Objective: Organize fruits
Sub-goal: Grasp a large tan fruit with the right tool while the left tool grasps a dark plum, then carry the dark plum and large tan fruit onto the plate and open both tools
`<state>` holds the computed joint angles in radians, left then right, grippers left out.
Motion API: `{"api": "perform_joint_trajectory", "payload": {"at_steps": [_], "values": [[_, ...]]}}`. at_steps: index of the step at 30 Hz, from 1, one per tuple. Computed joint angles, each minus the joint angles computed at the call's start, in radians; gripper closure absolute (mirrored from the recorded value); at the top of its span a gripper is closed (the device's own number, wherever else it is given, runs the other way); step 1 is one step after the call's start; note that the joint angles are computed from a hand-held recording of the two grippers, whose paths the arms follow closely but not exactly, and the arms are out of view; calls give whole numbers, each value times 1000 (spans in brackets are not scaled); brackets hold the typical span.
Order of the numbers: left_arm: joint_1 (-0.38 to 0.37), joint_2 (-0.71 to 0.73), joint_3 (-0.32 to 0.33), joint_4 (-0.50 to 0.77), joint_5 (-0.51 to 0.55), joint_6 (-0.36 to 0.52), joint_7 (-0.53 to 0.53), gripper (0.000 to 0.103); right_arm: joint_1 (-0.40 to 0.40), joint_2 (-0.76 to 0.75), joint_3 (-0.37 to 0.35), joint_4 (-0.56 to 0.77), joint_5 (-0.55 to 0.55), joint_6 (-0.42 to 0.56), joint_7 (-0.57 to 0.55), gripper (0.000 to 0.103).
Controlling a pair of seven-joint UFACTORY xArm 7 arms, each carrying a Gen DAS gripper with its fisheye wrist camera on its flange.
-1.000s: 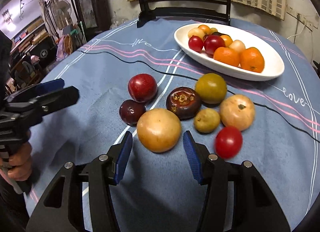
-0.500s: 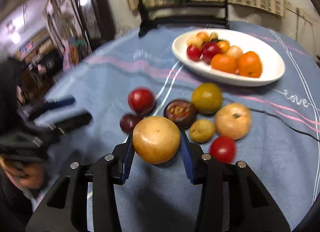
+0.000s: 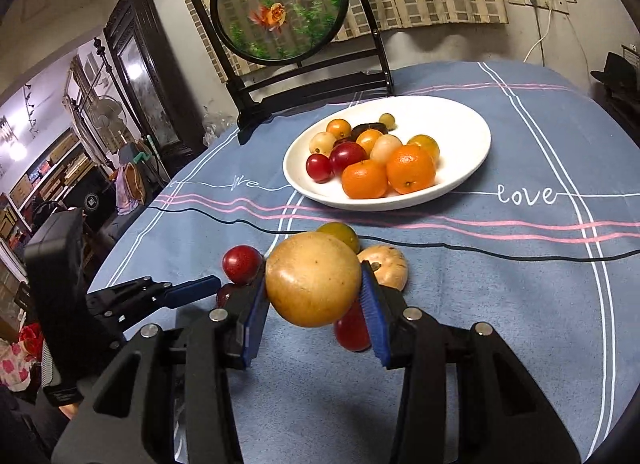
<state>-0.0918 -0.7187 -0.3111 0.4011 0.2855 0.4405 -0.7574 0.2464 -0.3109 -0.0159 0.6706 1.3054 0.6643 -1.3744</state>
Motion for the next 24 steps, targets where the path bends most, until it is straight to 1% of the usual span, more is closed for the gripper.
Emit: {"api": "perform_joint_trajectory", "payload": {"at_steps": [3,6,9,11,12,13,14,15,17,21,23,24], "values": [[14,0,1,-2,-2,23,-17,57,-1,-4,-3,-3,-7,17,2,59],[-1,28,22,8,-20,42,-7,57,-2,-3,-2,-3,-7,17,5,59],[5,46,8,17,-1,51,-12,58,-3,-5,-1,-4,-17,16,20,59],[4,49,10,17,5,52,-15,59,-2,-6,-2,-5,-15,16,14,59],[2,44,12,13,5,50,-18,62,-1,-7,-3,-6,-12,16,12,59],[-4,42,19,9,3,41,-15,68,0,-7,-3,-7,-9,14,8,59],[-10,43,25,7,0,33,-8,70,0,-3,-2,-5,-8,12,7,59],[-8,42,16,9,4,39,-12,70,-1,3,1,-4,-14,6,16,59],[-12,38,23,5,0,35,-11,70,-2,10,3,0,-21,3,26,59],[-19,10,28,-3,-14,37,-15,70,-2,5,-1,-3,-4,-7,8,59],[-35,-13,40,-4,-27,37,0,70,-4,7,-3,-1,0,-6,10,59],[-56,-27,65,-1,-41,30,28,70,-8,11,-14,7,-4,24,9,59]]}}
